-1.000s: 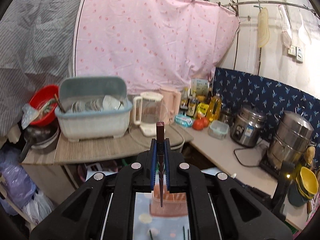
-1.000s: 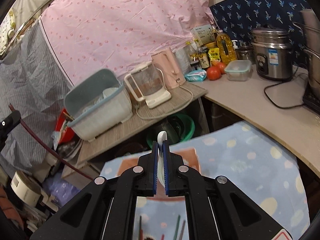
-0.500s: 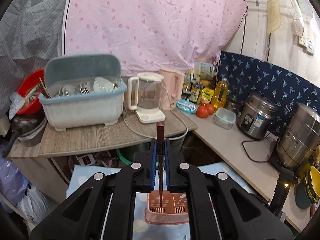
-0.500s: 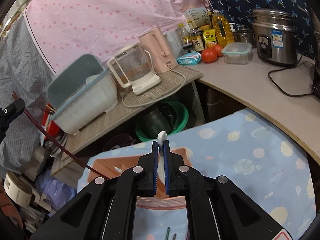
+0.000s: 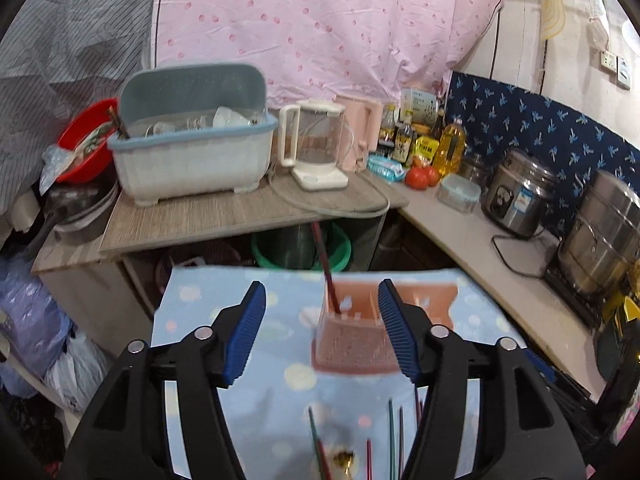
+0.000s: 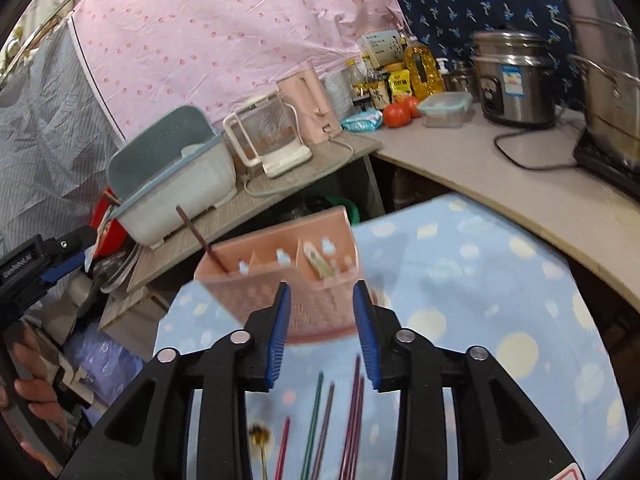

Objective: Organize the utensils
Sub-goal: 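Open the left tool over the pink holder while the right tool releases the spoon into it, then move both tools back down to the remaining chopsticks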

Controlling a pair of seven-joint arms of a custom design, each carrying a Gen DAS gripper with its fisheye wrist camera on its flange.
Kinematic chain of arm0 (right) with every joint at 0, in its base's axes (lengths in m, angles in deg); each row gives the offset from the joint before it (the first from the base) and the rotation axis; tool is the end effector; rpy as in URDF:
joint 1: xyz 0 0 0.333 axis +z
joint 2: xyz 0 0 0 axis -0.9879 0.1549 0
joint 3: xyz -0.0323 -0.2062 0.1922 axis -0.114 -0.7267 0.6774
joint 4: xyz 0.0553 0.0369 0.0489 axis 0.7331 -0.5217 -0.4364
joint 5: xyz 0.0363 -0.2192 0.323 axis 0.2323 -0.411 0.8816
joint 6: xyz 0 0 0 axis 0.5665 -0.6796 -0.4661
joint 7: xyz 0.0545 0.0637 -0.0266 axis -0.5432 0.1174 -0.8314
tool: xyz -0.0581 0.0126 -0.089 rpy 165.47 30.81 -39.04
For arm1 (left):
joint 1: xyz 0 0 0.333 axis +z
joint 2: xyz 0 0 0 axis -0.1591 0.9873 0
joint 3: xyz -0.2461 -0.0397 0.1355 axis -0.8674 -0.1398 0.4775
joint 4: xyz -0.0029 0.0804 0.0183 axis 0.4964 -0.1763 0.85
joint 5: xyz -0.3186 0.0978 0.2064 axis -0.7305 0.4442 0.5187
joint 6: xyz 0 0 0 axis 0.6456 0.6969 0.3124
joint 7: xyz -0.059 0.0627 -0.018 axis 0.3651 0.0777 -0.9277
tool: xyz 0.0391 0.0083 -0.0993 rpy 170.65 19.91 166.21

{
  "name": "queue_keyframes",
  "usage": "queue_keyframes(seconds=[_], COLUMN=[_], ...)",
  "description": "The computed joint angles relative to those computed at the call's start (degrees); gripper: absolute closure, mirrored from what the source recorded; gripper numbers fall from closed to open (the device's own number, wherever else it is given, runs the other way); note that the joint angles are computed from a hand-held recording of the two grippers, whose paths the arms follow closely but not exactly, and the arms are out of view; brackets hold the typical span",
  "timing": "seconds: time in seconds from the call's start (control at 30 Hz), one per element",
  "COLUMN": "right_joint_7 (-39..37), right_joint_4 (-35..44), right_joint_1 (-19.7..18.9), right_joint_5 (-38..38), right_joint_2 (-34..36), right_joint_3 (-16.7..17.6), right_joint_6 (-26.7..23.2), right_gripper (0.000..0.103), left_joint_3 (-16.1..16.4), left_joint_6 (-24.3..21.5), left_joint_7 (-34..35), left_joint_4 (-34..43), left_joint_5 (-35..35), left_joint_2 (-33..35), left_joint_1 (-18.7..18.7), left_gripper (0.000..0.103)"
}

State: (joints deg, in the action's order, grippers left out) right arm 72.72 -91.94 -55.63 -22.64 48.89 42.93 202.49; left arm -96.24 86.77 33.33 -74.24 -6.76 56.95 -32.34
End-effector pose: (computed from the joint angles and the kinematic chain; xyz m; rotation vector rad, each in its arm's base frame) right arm 0.4710 0.3516 0.4708 -1.6169 1.4934 -0.3322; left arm 0.4268 -0.3954 0.5553 -1.8560 1.3960 -0.8941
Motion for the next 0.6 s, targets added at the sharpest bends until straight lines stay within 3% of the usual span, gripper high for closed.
queue_keyframes(seconds=[0.23, 0.37, 0.6], right_joint_7=[2.5, 2.7, 0.2], right_joint_4=[-17.7, -24.5, -30.8], right_joint_1=[-2.1, -4.3, -4.5], right_joint_5=[0.0, 0.8, 6.4], right_joint_2=[-12.6, -18.0, -20.5], right_joint_3=[5.3, 10.3, 15.6], right_joint_6=[-1.3, -3.6, -3.9], right_gripper=[0.070, 0.070, 0.070], left_joint_3=[-3.0, -4.9, -7.2], left_joint_6=[1.7, 2.5, 1.7], left_joint_7=[-4.1, -5.7, -6.6], left_joint_4=[-12.7, -17.3, -20.8], left_joint_5=[-8.8, -12.7, -16.0], left_joint_2=[-6.3, -7.6, -6.4], left_joint_1=[-2.2, -3.6, -6.7], left_gripper=[0.046, 0.046, 0.046])
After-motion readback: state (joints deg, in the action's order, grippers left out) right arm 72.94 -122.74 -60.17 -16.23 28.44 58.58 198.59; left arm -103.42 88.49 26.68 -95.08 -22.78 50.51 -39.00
